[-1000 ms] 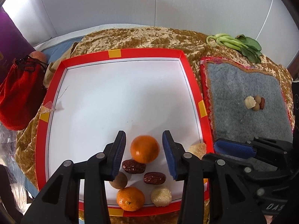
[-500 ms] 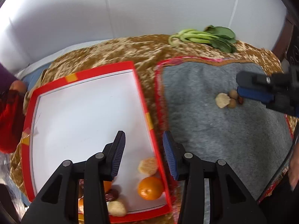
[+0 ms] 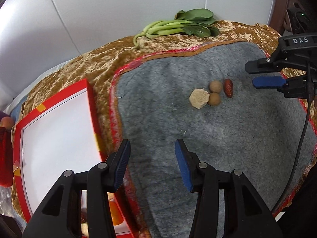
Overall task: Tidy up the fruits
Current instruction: 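Move both open tools back over the remaining fruit on the mat, then grasp the yam chunk with the left tool while the right tool grasps the red date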
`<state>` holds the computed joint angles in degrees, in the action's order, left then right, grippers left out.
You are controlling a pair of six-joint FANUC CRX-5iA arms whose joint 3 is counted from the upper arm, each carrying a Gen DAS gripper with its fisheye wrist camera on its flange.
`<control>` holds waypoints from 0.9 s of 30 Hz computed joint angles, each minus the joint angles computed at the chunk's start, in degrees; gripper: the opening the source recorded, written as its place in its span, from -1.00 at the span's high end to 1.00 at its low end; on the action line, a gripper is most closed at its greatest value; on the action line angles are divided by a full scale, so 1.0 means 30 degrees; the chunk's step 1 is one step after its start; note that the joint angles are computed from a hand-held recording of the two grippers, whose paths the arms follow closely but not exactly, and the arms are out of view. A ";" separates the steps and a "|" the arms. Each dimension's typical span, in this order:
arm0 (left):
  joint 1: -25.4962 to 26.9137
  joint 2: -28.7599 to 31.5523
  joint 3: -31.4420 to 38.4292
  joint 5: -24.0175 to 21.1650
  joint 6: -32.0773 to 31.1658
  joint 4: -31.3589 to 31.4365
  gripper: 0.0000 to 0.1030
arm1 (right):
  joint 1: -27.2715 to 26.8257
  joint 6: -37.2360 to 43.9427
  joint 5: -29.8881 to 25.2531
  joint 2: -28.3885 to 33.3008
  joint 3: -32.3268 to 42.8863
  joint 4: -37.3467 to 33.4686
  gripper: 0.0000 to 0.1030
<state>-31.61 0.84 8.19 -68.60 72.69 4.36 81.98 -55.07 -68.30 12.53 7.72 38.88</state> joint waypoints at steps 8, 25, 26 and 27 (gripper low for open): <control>-0.0727 0.1379 0.0891 0.0892 -0.1569 0.1372 0.12 | -0.0313 -0.0338 0.0524 -0.0062 -0.0440 -0.0772 0.28; -0.1003 0.3920 0.2413 0.0514 -0.8229 0.3256 0.12 | -0.1782 0.3150 -0.1456 0.1902 0.2556 -0.4154 0.47; -0.0961 0.4047 0.2526 0.0349 -0.8414 0.3335 0.12 | -0.1838 0.3475 -0.1680 0.2061 0.2847 -0.4303 0.47; -0.0933 0.4228 0.2684 0.0167 -0.8597 0.3407 0.12 | -0.1889 0.3767 -0.1868 0.2187 0.3084 -0.4434 0.47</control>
